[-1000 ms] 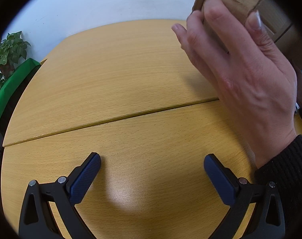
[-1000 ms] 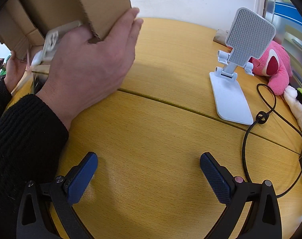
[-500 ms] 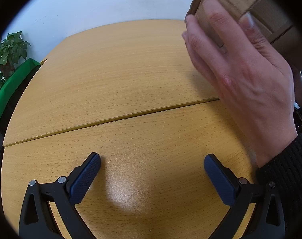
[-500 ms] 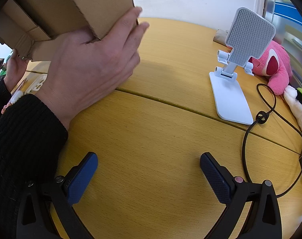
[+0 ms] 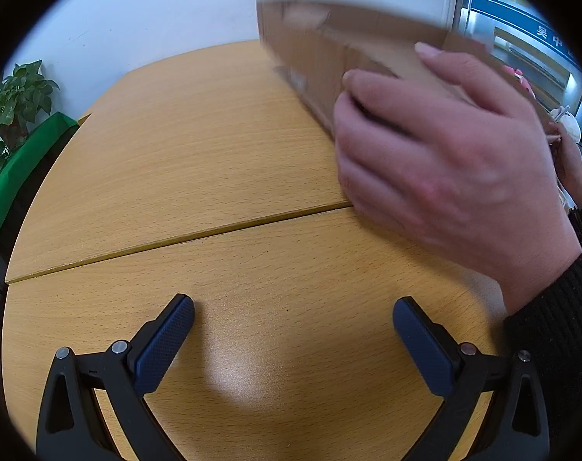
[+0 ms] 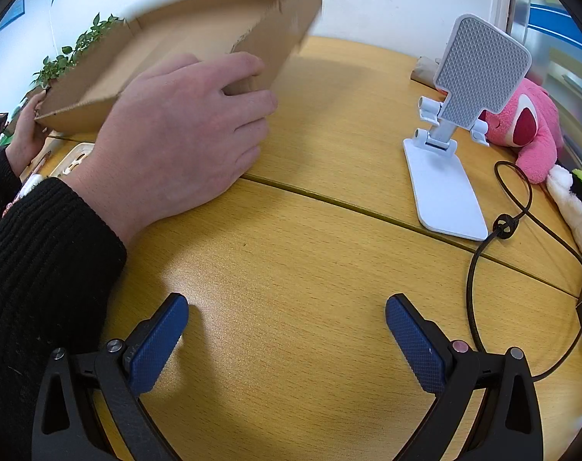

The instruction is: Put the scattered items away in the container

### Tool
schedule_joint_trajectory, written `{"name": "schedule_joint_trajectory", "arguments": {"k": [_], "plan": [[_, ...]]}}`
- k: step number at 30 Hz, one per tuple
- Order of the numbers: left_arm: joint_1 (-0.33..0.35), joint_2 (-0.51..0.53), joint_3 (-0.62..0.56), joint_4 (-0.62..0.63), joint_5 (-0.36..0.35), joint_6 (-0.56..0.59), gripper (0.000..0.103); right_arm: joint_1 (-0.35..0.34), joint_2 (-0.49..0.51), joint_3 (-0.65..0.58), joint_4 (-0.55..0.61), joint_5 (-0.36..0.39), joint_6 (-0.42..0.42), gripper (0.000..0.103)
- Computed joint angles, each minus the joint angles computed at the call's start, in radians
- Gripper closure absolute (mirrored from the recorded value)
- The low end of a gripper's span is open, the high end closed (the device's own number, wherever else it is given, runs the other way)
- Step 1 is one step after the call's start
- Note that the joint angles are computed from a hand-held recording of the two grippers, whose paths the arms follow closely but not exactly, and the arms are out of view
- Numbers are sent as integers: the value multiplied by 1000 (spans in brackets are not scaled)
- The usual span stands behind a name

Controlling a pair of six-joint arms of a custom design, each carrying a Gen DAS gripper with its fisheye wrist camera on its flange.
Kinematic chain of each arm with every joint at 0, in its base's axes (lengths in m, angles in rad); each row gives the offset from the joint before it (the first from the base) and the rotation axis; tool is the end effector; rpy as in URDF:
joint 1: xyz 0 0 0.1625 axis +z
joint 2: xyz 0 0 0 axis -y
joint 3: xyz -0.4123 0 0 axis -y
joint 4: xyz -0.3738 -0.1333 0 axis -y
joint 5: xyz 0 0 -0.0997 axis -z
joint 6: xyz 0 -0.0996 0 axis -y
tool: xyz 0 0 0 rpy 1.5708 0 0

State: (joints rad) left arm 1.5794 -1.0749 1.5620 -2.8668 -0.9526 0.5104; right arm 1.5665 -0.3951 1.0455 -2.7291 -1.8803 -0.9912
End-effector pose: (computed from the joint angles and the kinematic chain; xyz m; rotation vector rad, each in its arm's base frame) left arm 0.1966 -0.6524 0.3663 0.2608 2.2565 -0.7467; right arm 0.0995 -0.8117 0.0605 1.1408 -2.3437 0.4000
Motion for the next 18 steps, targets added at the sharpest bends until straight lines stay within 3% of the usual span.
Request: {"name": "schedule_joint_trajectory", "arguments": {"k": [18], "plan": [[2,-3,-1,3,-2,3,0,-2,0,8,-9,1,-1,0]]}}
